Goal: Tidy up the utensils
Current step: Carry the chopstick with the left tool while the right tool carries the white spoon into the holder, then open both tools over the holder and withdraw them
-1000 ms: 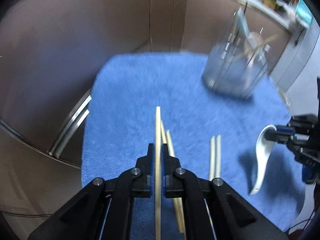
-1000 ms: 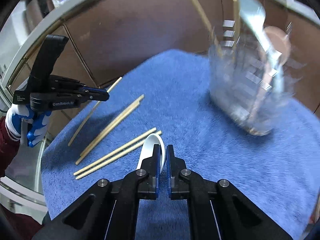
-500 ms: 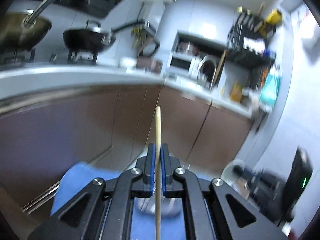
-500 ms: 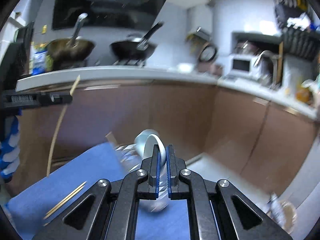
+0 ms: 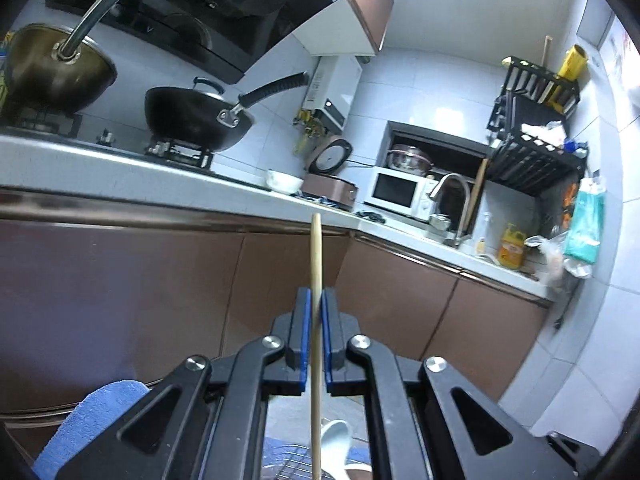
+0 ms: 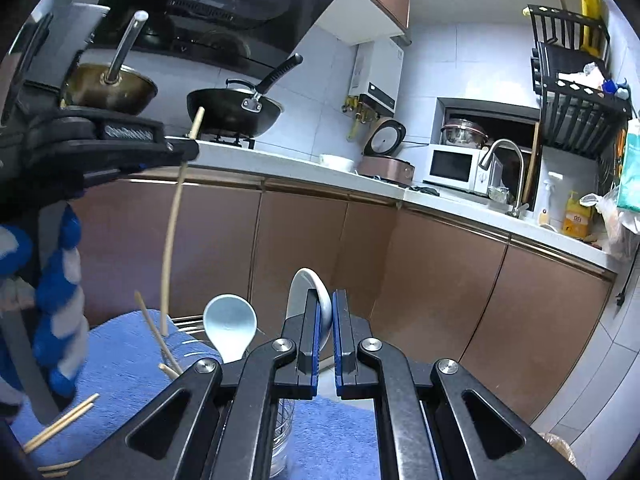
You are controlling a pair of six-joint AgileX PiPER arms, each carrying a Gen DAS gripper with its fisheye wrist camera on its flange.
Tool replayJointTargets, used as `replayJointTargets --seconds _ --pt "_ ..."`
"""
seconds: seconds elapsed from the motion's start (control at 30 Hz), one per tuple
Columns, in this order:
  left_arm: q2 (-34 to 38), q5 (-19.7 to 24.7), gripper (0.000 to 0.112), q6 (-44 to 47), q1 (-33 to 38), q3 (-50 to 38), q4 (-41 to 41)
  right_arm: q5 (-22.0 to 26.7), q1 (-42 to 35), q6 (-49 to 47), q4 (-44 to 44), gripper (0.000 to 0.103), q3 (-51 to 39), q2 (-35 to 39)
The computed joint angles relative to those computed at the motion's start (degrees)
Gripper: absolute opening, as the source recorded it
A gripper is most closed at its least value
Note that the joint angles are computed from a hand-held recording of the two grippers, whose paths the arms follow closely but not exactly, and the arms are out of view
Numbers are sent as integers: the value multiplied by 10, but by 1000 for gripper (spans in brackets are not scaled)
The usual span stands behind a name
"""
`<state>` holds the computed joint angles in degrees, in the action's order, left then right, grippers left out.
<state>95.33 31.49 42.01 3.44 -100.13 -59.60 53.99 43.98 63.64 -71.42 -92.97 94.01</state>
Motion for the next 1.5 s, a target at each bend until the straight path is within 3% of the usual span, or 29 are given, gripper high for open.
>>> replayJointTargets --seconds 0.23,0.37,0.6,0.93,1.13,1.5 --pt "5 -103 5 112 -37 82 -84 -14 -5 56 -30 5 52 12" --pt "4 -136 5 183 -48 117 -149 -24 -8 74 -32 5 68 19" --pt "-9 -135 7 257 -44 157 -206 -49 -9 102 -16 11 107 -2" --pt "-77 -59 23 150 8 171 -82 -38 7 86 12 29 109 -19" --pt "-134 6 36 118 73 192 -36 -13 28 76 37 30 110 -41" --pt "-209 196 36 143 276 198 12 71 131 70 73 30 121 -105"
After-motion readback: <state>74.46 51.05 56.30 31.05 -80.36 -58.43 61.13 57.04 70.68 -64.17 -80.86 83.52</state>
